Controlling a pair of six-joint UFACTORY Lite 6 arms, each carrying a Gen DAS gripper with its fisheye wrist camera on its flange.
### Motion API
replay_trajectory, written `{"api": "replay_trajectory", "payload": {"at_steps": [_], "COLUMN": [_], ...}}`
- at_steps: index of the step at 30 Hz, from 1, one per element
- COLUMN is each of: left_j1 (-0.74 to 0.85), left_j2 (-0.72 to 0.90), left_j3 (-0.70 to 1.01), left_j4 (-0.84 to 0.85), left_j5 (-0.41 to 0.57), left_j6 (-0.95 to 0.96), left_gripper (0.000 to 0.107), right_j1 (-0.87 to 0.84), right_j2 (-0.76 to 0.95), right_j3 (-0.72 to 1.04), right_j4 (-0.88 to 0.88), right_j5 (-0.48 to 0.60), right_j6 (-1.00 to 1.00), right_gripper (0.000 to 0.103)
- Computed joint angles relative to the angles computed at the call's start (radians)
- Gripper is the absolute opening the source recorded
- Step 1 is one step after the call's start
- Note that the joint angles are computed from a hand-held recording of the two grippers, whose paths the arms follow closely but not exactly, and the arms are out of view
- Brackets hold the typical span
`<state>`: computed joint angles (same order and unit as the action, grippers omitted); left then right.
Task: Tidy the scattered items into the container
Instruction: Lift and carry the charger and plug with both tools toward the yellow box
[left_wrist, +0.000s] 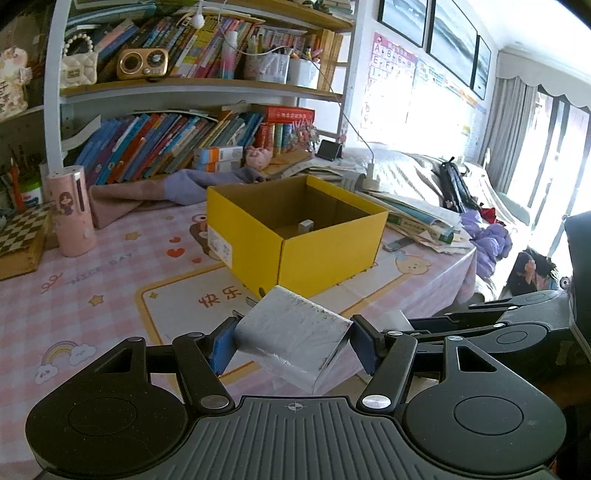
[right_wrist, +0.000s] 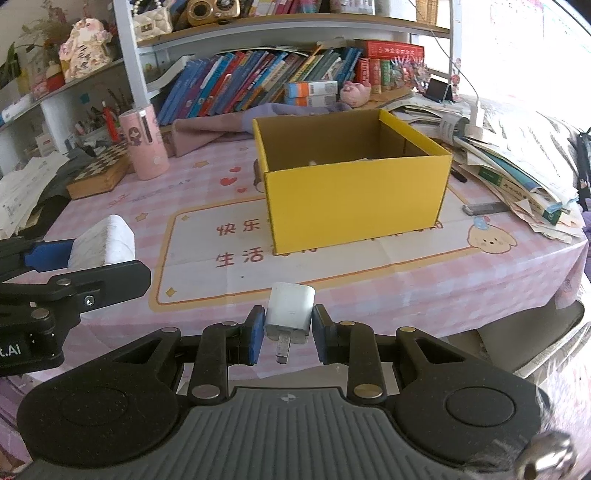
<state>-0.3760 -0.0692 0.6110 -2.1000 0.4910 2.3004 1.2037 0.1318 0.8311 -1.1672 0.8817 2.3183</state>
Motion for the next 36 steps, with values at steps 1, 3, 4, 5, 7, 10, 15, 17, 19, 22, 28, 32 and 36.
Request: {"api": "replay_trajectory", "payload": {"at_steps": [1, 3, 4, 5, 7, 10, 15, 17, 19, 22, 28, 32, 36], "left_j1": [-0.003, -0.007, -0.009, -0.013, -0.019, -0.029, -0.060, -0.070, -0.080, -0.100, -0.134, -0.152, -0.168], "left_j2": [0.005, 0.013, 0.016, 0.021, 0.033, 0.050, 0.085, 0.101, 0.119, 0.150, 0.211, 0.249, 0.292], "left_j3": [0.004, 0.012, 0.016, 0.021, 0.031, 0.046, 0.081, 0.098, 0.115, 0.146, 0.209, 0.256, 0.317], "left_j4": [-0.002, -0.003, -0.004, -0.006, -0.009, -0.008, -0.018, -0.021, -0.025, -0.031, -0.042, -0.062, -0.089], "left_j5": [0.000, 0.002, 0.002, 0.002, 0.003, 0.006, 0.007, 0.010, 0.014, 0.015, 0.011, 0.003, -0.007], "left_j6": [0.001, 0.001, 0.001, 0.002, 0.002, 0.002, 0.008, 0.010, 0.015, 0.020, 0.030, 0.048, 0.071], "left_gripper": [0.065, 0.065, 0.065, 0.065, 0.064, 0.065, 0.065, 0.065, 0.065, 0.065, 0.065, 0.065, 0.065], "right_j1": [0.000, -0.002, -0.004, -0.005, -0.004, -0.008, -0.011, -0.013, -0.015, -0.021, -0.055, -0.096, -0.154], "right_j2": [-0.001, -0.002, -0.003, -0.004, -0.006, -0.018, -0.041, -0.052, -0.066, -0.092, -0.135, -0.157, -0.176], "right_j3": [0.001, 0.002, 0.002, 0.002, 0.001, -0.009, -0.032, -0.044, -0.056, -0.079, -0.129, -0.151, -0.172], "right_j4": [0.002, 0.004, 0.005, 0.006, 0.011, 0.018, 0.034, 0.041, 0.048, 0.053, 0.052, 0.026, -0.018], "right_j5": [0.003, 0.006, 0.006, 0.007, 0.013, 0.018, 0.034, 0.041, 0.050, 0.063, 0.056, 0.037, 0.002], "right_j6": [-0.002, -0.008, -0.011, -0.013, -0.014, -0.015, -0.011, -0.010, -0.011, -0.009, -0.005, -0.012, -0.023], "right_gripper": [0.026, 0.026, 0.026, 0.026, 0.026, 0.026, 0.026, 0.026, 0.026, 0.026, 0.026, 0.026, 0.026]}}
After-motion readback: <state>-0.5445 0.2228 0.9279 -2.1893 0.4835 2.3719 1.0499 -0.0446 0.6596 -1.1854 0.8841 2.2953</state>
